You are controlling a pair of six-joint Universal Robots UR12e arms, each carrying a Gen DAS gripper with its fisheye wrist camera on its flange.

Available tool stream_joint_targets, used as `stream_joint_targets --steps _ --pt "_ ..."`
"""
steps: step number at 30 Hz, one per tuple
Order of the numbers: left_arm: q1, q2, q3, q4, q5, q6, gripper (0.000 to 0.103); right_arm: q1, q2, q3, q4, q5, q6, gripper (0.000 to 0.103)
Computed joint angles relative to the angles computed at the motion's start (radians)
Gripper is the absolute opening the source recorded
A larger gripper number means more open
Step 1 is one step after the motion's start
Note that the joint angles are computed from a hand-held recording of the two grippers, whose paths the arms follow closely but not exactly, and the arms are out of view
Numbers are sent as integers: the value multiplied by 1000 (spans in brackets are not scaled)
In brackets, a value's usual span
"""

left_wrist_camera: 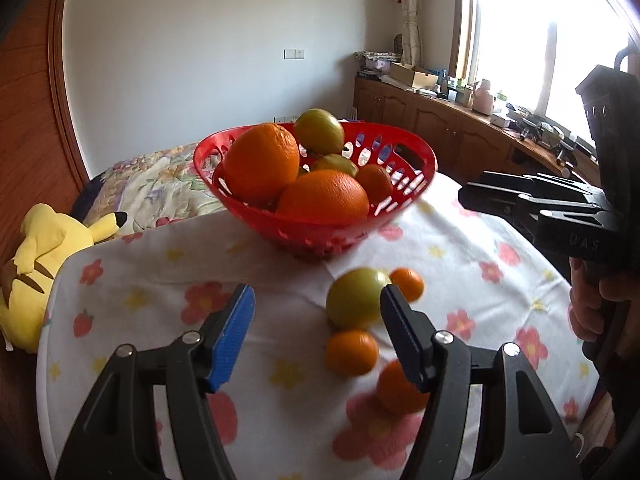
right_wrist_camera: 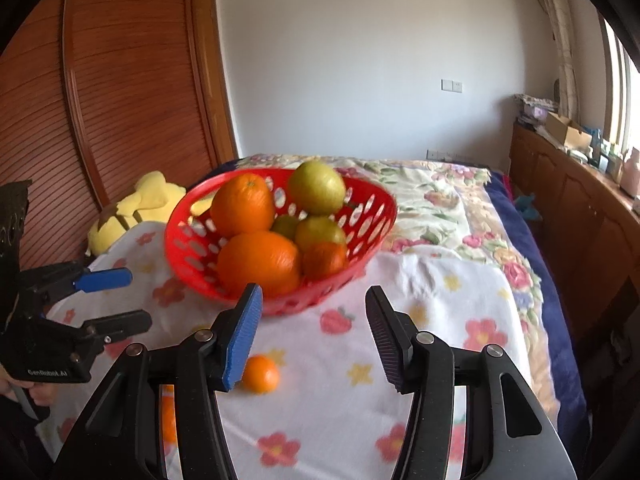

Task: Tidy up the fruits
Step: 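Move both open tools back toward the remaining fruit, then grasp another tangerine with the right tool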

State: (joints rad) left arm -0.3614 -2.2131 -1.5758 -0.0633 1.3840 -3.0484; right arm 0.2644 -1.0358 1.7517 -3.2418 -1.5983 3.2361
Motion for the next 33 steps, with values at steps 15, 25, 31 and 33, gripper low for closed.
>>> stream_joint_targets --steps 15,25,31,33 --pt "14 47 -125 71 11 -2 66 63 -5 50 30 9 49 55" --pt "30 50 -148 85 10 -26 66 95 20 29 71 43 38 55" --pt "34 53 -154 91 12 -31 66 103 32 15 94 56 36 55" --pt "35 54 -156 92 11 -33 66 103 34 13 103 58 36 55"
